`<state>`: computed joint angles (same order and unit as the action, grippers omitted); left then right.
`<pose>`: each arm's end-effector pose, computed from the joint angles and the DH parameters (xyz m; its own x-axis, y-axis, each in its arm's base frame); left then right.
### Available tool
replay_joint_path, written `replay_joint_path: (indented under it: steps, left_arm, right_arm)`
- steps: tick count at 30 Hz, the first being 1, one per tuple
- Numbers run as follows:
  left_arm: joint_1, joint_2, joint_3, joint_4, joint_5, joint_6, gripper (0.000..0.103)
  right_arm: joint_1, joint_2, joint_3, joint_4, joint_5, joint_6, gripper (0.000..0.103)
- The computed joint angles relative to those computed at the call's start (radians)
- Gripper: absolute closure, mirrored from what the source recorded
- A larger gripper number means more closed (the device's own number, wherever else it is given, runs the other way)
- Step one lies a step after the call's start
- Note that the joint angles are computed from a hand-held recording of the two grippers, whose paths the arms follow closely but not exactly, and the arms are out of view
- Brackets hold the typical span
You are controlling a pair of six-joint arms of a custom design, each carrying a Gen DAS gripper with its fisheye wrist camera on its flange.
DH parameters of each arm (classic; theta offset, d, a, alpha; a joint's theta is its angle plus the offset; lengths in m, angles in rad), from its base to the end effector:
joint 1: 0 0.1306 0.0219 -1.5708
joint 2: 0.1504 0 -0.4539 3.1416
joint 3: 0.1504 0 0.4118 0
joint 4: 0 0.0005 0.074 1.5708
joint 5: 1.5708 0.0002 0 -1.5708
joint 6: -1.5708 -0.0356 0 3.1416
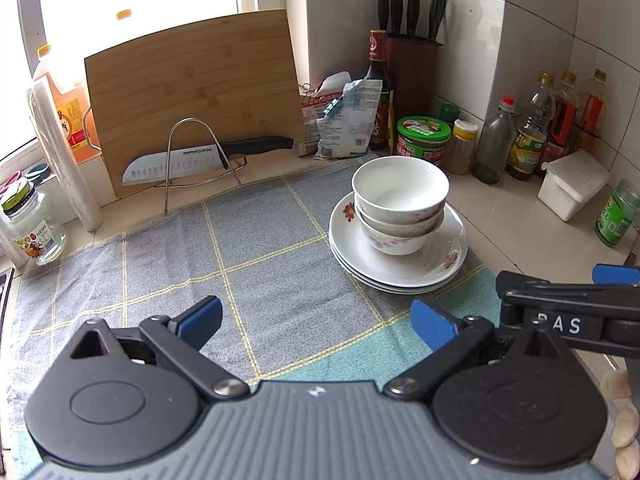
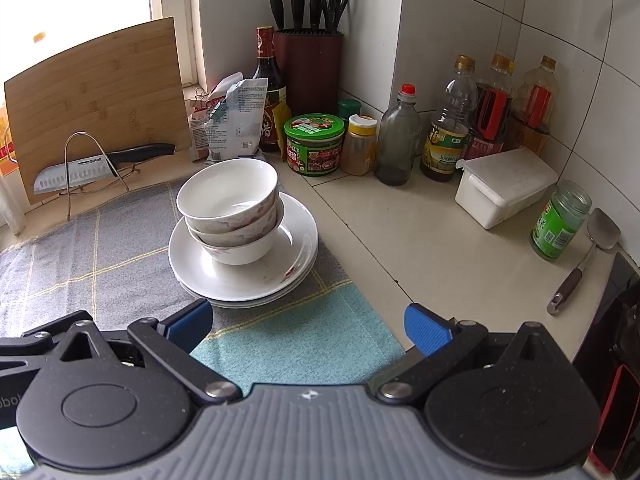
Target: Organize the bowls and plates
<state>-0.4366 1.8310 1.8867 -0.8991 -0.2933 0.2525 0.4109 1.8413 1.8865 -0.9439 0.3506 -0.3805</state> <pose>0.6258 -0.2812 0.4888 -0.7130 0.0688 -0.6978 0.0542 0.9976 0.0430 0.6335 0.2621 0.4793 -0.7326 0.0613 -0.6779 0.1002 0.9948 -0.0183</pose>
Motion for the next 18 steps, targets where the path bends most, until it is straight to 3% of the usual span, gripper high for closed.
replay_joint_path:
  steps: [18]
  left_arm:
    - [-0.001,0.005,0.007,-0.007,0.002,0.007,0.003]
  right_arm:
    - [-0.003,0.006,0.007,-0.002,-0.002,0.002,0.000]
